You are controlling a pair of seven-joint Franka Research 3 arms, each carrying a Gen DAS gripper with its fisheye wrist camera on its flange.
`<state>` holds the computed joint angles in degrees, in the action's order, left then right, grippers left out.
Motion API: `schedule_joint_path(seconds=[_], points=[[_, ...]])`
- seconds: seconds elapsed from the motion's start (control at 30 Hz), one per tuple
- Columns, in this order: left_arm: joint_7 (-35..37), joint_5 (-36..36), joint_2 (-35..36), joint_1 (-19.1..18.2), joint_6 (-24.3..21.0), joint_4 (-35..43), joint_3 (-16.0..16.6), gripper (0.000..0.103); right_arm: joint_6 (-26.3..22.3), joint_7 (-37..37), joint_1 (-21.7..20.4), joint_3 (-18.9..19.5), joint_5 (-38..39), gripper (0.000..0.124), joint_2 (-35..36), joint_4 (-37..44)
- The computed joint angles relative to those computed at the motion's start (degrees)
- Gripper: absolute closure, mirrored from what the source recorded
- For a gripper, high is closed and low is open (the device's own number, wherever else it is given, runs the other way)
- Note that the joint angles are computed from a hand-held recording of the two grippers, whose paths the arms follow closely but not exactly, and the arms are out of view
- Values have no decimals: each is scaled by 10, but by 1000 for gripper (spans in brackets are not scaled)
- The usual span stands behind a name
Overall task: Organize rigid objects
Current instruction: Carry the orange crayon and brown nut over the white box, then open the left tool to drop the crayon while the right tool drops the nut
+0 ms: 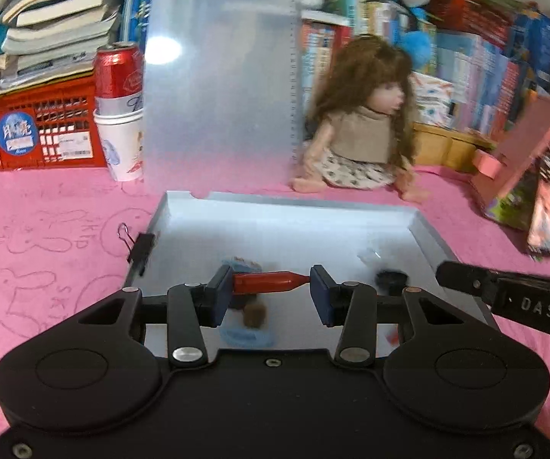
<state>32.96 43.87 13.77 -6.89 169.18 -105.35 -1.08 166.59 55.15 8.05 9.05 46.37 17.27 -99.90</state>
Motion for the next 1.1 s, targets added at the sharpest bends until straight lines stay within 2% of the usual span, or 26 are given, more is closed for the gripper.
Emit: schedule_joint_path(seconds=[0.07,0.23,0.4,0.67,1.1], points=[[33,-41,23,13,-15,30,-13,61,-18,52,15,-21,-40,102,26,37],[62,-58,74,2,-69,107,-2,61,-68,160,34,-50,-136,102,94,135],[86,-91,116,4,-96,159,-4,61,-99,235,47,-65,-212,102,149,211],[110,-117,151,-3,-111,194,2,61,-119,275,51,-65,-276,102,193,266],[122,-134,165,-2,-123,204,3,61,-127,283,48,-61,-297,102,211,278]])
